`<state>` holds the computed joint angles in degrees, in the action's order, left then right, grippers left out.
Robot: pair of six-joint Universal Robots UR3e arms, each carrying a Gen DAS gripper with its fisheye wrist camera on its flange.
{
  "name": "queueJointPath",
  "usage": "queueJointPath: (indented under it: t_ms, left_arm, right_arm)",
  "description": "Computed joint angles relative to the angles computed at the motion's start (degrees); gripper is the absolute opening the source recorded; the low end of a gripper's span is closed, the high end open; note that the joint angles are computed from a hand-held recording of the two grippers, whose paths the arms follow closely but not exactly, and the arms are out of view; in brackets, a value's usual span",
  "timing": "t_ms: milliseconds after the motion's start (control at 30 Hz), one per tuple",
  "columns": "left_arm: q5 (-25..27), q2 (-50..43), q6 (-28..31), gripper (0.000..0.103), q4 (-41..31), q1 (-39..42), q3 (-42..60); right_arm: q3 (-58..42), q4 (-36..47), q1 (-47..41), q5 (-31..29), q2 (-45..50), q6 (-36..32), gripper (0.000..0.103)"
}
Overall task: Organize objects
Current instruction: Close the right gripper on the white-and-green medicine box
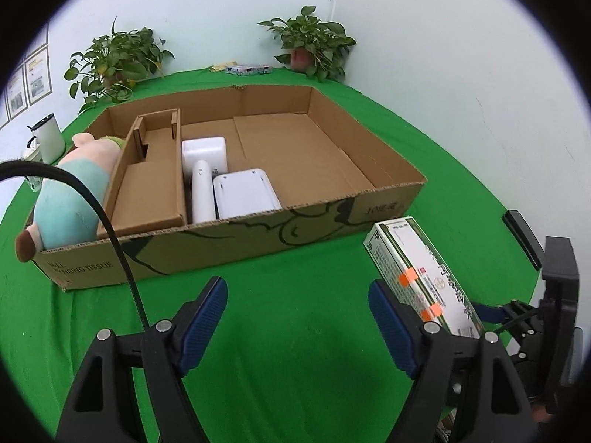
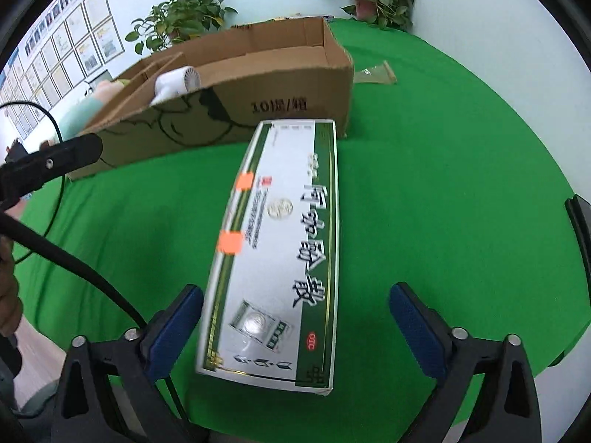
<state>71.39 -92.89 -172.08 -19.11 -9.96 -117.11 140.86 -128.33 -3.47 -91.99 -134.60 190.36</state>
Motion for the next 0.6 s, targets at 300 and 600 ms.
queueJointPath:
  t_ms: [300, 600]
  left_arm:
    - [-17.0, 3.9, 5.2, 0.079, -18.0, 10.1, -1.9]
    - [-26.3, 0.3, 8.8, 0.079, -27.4, 12.2, -1.3]
  right_arm:
    - [-1.3, -8.4, 13.0, 0.2, 7.6, 1.7, 0.065]
    - [-0.5, -12.1, 22.0, -4.8, 6.9, 5.9, 0.102]
